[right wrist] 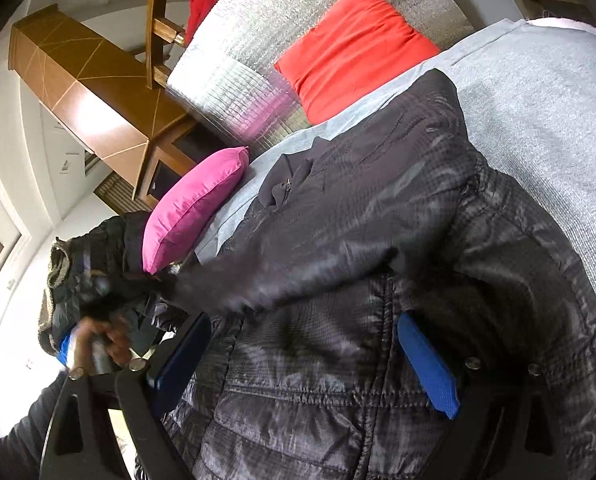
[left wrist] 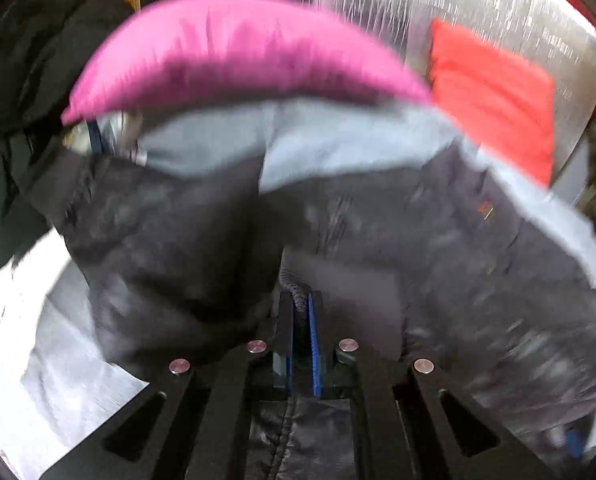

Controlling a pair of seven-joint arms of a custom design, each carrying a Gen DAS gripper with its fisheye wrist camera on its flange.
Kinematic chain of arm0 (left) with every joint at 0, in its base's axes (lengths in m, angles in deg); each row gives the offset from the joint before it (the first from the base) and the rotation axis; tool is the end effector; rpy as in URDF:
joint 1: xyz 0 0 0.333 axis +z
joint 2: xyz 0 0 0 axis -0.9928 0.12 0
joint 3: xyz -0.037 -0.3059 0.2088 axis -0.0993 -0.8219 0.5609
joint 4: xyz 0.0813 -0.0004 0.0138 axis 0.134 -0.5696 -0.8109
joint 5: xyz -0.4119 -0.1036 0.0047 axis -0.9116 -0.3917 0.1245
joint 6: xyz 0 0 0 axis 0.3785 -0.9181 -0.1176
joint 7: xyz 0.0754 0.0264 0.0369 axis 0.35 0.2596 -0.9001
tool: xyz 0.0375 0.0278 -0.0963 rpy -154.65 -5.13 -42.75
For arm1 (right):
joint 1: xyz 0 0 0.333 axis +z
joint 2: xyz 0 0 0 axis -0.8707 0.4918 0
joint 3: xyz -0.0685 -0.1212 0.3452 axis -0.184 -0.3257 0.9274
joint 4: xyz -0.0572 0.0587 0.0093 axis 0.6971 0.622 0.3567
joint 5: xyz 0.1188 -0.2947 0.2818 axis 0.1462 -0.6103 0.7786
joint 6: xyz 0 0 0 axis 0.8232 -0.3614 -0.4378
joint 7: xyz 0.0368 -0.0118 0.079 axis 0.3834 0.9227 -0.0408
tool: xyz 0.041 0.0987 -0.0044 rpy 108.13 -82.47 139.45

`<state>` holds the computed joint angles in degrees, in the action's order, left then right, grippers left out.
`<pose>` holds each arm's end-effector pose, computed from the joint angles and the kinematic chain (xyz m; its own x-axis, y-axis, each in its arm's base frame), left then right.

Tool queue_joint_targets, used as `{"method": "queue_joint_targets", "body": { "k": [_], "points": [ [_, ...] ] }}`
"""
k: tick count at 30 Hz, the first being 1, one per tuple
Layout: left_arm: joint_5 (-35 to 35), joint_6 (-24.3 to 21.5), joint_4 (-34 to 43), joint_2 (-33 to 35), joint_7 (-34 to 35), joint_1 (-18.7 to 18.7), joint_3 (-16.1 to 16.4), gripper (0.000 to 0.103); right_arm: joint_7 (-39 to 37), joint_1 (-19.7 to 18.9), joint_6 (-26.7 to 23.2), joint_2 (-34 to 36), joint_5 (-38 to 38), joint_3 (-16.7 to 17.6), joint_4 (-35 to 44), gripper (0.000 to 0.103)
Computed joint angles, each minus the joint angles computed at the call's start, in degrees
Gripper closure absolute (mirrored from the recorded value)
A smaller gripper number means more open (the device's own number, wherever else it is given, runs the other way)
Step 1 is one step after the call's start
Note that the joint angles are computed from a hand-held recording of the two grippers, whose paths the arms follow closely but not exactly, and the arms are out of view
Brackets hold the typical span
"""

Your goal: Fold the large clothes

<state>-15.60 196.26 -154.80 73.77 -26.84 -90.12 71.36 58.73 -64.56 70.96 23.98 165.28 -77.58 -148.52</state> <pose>0.7190 -0.1646 0.5323 0.3649 -0.9308 0.0212 -0.7471 -0.3064 -0.5899 0.5958 -0.0655 0.4612 0.2686 -0.6386 -0.7211 -0.7493 0.3319 -0.5730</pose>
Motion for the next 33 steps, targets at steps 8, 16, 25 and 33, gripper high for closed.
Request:
{"method": "queue_joint_targets", "body": {
  "k": [8, 16, 25, 33],
  "points": [
    [4.99, -2.5, -2.81, -1.65, -3.22, -1.71, 0.45, 0.089, 0.95, 0.74, 1.9, -0.09, -1.35, 0.43, 0.34, 0.007],
    [27.55, -4.31, -8.55, -11.17, -27.43, -5.71, 0.47, 0.028, 1.52, 1.63, 3.89, 0.02, -2.13, 0.9, 0.53, 0.007],
    [27.2, -8.94, 0.38, 1.06, -17.05, -9.79, -1.74, 0.028, 9.98, 2.55, 3.71, -1.92, -13.36, 0.86, 1.91, 0.007],
    [23.48, -6.82, -0.44, 3.31, -16.57, -10.16, 0.75, 0.019, 17.25, 0.19, 8.08, 5.91, -18.82, -0.87, 15.02, 0.007]
  ]
}}
